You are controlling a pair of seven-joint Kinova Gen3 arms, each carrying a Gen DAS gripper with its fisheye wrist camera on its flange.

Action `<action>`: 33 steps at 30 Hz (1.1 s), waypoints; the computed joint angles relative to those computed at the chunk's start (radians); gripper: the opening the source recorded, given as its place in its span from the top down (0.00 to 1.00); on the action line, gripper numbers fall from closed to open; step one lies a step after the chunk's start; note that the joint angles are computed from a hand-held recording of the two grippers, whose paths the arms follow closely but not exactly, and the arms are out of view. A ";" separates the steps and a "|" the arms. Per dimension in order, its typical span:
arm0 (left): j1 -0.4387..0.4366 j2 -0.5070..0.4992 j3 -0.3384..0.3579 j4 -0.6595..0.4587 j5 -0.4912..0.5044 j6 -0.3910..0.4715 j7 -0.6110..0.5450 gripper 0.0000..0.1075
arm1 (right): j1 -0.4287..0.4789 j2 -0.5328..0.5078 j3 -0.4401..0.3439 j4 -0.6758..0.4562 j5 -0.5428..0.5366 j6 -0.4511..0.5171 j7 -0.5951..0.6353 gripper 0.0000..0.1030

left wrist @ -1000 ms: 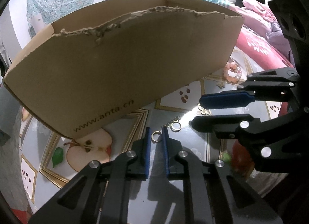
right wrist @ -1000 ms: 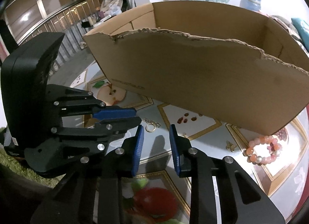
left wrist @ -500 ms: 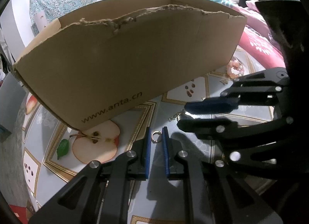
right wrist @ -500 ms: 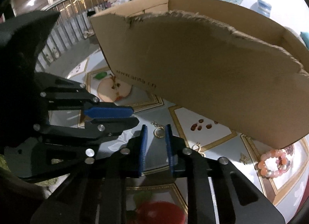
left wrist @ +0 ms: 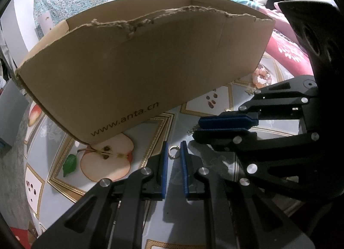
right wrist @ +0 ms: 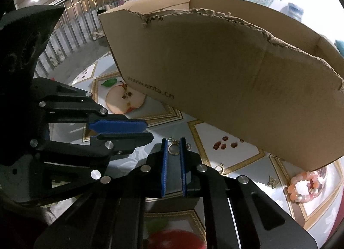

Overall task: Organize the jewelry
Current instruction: 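Lift the hoop earring off the table with the left gripper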

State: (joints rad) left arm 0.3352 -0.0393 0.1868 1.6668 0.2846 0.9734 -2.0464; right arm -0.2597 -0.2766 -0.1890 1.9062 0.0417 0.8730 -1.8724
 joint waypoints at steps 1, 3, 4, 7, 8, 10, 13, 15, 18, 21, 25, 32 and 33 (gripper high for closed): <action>0.000 0.000 -0.001 -0.001 0.001 0.001 0.000 0.90 | -0.001 -0.001 0.002 0.000 -0.003 0.001 0.003 0.92; -0.002 -0.001 -0.002 -0.001 0.004 0.001 -0.002 0.91 | -0.002 -0.016 0.017 0.002 -0.015 0.009 0.020 0.92; -0.003 -0.001 -0.003 0.000 0.006 0.000 -0.002 0.91 | -0.001 -0.021 0.018 0.002 -0.019 0.010 0.023 0.92; -0.004 -0.004 -0.004 0.002 0.006 0.000 -0.001 0.91 | 0.005 -0.033 0.019 0.003 -0.025 0.013 0.027 0.92; -0.005 -0.005 -0.005 0.002 0.007 0.001 -0.003 0.92 | 0.007 -0.035 0.017 0.004 -0.025 0.013 0.026 0.92; -0.008 -0.009 -0.009 0.003 0.014 0.004 -0.006 0.93 | 0.012 -0.045 0.017 0.004 -0.027 0.018 0.025 0.92; -0.013 -0.021 -0.014 0.006 0.027 0.007 -0.012 0.93 | 0.019 -0.056 0.012 0.004 -0.026 0.018 0.019 0.92; -0.015 -0.032 -0.017 0.009 0.035 0.005 -0.017 0.93 | 0.023 -0.064 0.006 0.005 -0.025 0.016 0.013 0.92; -0.016 -0.050 -0.020 0.014 0.047 0.003 -0.022 0.93 | 0.031 -0.079 -0.009 0.007 -0.016 0.013 -0.005 0.92; -0.014 -0.072 -0.023 0.018 0.059 0.000 -0.026 0.93 | 0.035 -0.103 -0.014 0.011 -0.009 0.011 -0.013 0.92; -0.010 -0.083 -0.017 0.018 0.047 0.003 -0.011 0.93 | 0.038 -0.128 -0.017 0.020 -0.013 0.009 -0.019 0.92; 0.007 -0.047 0.023 0.003 -0.054 -0.002 0.084 0.91 | 0.048 -0.148 -0.022 0.030 -0.021 0.003 -0.028 0.91; 0.011 -0.031 0.030 -0.005 -0.074 0.002 0.109 0.91 | 0.051 -0.151 -0.024 0.031 -0.021 0.003 -0.032 0.91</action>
